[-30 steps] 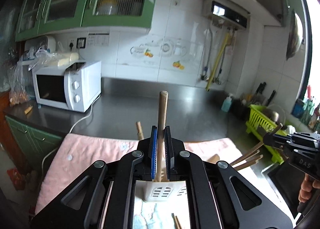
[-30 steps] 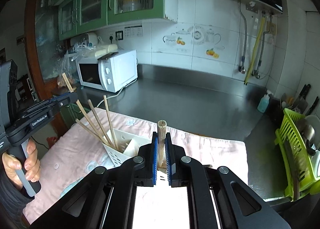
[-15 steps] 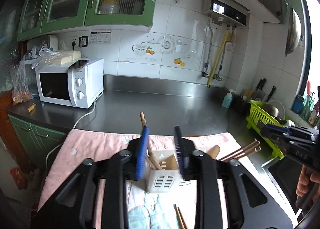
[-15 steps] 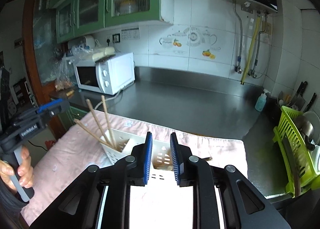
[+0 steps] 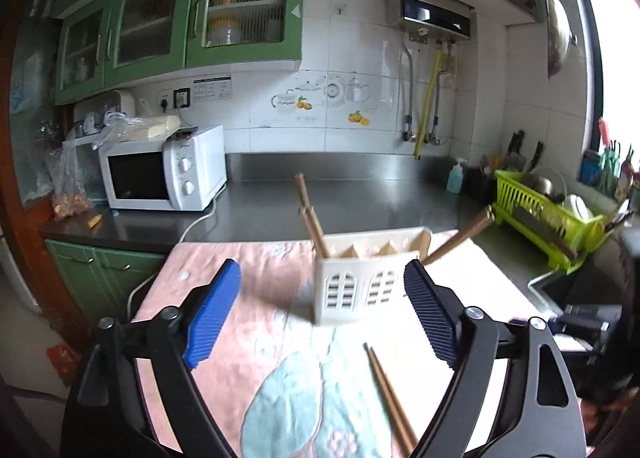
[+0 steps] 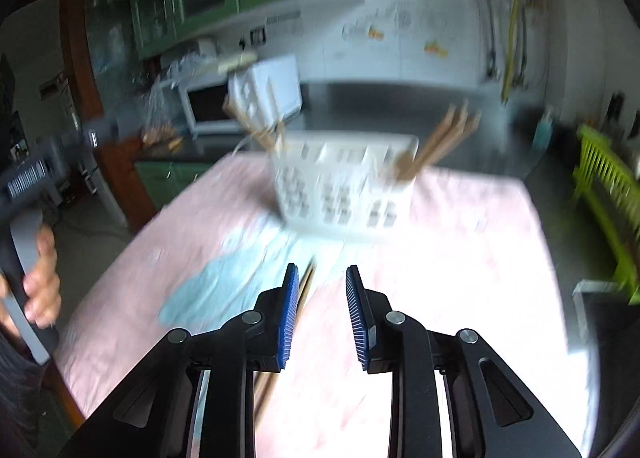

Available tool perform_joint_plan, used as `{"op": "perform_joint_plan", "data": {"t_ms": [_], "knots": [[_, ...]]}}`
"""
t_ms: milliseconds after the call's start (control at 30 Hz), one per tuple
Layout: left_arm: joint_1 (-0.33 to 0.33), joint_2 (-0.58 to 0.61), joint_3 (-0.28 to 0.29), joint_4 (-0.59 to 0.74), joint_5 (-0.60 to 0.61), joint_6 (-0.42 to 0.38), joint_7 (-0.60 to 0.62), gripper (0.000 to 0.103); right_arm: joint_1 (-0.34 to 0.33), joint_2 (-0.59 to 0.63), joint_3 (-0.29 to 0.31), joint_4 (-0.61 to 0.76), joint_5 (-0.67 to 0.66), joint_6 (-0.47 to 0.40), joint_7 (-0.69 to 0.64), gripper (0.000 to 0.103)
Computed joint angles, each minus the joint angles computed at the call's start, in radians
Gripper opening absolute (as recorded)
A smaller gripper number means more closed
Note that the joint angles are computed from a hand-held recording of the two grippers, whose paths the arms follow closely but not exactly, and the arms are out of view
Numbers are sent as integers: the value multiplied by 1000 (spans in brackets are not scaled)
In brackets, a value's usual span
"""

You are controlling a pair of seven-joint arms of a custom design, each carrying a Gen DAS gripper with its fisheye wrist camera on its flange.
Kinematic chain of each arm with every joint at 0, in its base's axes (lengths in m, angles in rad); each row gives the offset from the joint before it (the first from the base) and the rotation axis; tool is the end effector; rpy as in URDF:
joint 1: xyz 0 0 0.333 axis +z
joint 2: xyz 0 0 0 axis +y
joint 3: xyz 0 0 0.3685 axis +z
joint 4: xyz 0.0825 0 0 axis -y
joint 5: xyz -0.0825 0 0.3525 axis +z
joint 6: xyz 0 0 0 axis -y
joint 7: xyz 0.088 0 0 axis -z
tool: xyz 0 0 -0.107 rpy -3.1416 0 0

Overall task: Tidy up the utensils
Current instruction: 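Move both tools back to the last chopsticks and close the right tool on one, then close the left tool on the last chopstick while the right tool holds its own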

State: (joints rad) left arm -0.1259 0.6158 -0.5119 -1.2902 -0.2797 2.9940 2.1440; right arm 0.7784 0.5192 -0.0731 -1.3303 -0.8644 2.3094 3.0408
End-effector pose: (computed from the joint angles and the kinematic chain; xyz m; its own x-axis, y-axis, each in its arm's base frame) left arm 0.6972 -0.3146 0.6047 -0.6513 -0.7583 0.0289 -0.3014 0.2235 -0.9269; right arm 0.5668 0.4822 0.5455 -0.2284 -0.9659 -0.1220 -0.5912 0.2372 -0.7708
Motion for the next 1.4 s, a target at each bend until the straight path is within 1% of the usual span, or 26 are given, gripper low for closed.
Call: {"op": "perform_joint_plan", "data": {"t_ms": [67,133,233,300,367,400,467,567,633,733,1067,1167,1233,1400], "knots": [[27,-29,-18,-79,-10,50,17,91,5,21,11,-15,18,16,26,24],[65,-53,-49,-153,-14,89,31,92,17,47,12,-11,35,20,48,23],[97,-75,-66,-226,-8,117,16,95,26,82,9,-7,65,43,75,22],[105,-81,-61,-254,7,129,1,97,27,104,10,-4,91,69,83,18],[108,-85,-52,-277,22,146,-25,97,33,136,7,27,122,56,64,18],[112,-85,-52,-283,30,146,-37,97,36,145,4,35,134,58,63,18],[101,-85,-27,-289,47,150,-72,97,40,159,-6,39,152,77,75,16],[108,-77,-21,-291,65,135,-112,98,45,197,-16,89,189,48,51,15],[101,-73,-5,-293,77,135,-134,98,42,211,-19,101,211,53,44,13],[101,-64,4,-291,95,133,-158,97,42,221,-28,105,234,66,49,13],[90,-48,30,-290,129,114,-205,98,43,268,-45,173,291,41,12,12],[84,-46,38,-291,134,107,-217,98,49,275,-51,187,293,17,4,8],[90,-45,30,-296,134,103,-219,98,51,269,-54,175,291,26,14,8],[80,-47,35,-313,144,97,-217,97,59,243,-62,130,271,37,46,7]]}}
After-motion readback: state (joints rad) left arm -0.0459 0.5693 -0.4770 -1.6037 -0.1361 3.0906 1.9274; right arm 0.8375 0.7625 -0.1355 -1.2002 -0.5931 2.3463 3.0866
